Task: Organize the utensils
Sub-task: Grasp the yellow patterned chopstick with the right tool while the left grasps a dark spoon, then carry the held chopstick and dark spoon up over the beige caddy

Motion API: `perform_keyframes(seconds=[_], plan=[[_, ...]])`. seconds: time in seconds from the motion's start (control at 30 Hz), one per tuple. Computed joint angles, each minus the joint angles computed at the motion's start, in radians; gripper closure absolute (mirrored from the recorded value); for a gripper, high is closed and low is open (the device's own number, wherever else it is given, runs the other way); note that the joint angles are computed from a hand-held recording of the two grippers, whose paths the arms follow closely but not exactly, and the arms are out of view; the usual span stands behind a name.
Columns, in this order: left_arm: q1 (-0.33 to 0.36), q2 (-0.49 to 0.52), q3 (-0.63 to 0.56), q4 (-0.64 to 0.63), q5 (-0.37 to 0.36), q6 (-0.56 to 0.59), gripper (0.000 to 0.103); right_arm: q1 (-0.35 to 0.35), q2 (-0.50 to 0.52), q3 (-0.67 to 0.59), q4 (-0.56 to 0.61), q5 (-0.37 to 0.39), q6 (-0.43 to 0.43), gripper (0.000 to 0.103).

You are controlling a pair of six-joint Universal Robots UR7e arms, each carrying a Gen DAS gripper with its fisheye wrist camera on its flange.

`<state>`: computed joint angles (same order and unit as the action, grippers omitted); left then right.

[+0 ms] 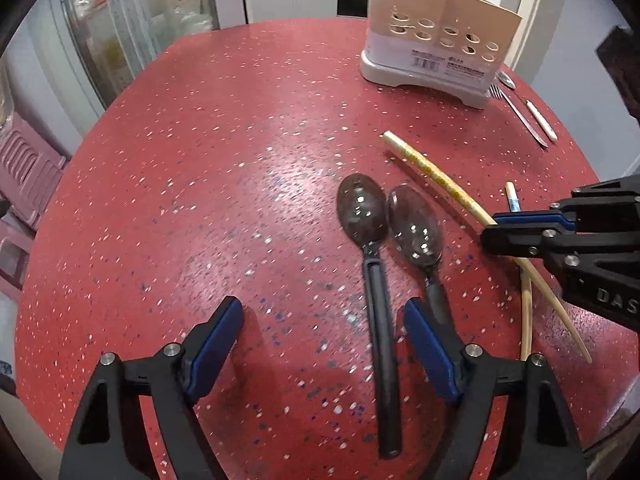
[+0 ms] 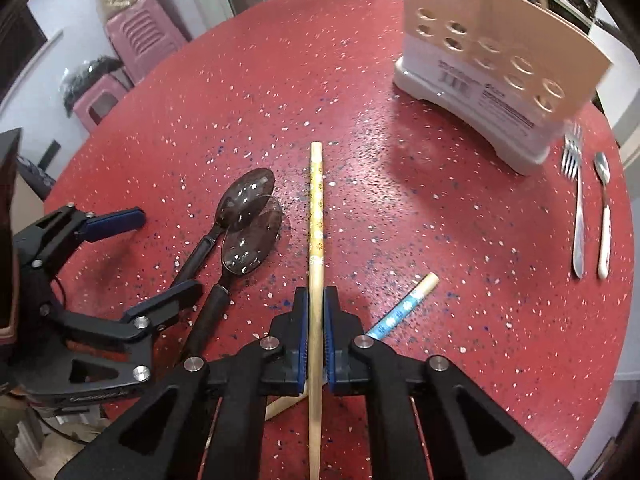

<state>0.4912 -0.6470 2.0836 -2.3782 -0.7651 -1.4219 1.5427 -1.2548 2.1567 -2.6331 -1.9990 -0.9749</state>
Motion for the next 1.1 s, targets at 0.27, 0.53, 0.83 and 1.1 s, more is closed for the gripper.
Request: perform_keyframes(seconds=[0.27, 0.53, 0.83, 1.1], plan=[[0.039, 0.005, -0.055, -0.014, -0.036, 0.125, 0.018, -0.042, -0.079, -0.016, 0.073, 0.104, -0.007, 0.095], [0.041, 0.02, -0.117, 0.016, -0.066, 0.2, 0.066, -0.076, -0.144, -0.04, 0.15, 0.202, -0.004, 0.095], [-0.036, 0.007, -0.047, -0.066, 0.042, 0.055, 0.066, -0.146, -0.211, -0.075, 0.229, 0.325, 0.001, 0.095], [-0.078, -0.026, -0.045, -0.098, 0.15, 0.036, 0.066, -0.175, -0.267, -0.097, 0.271, 0.443, 0.021, 0.095]])
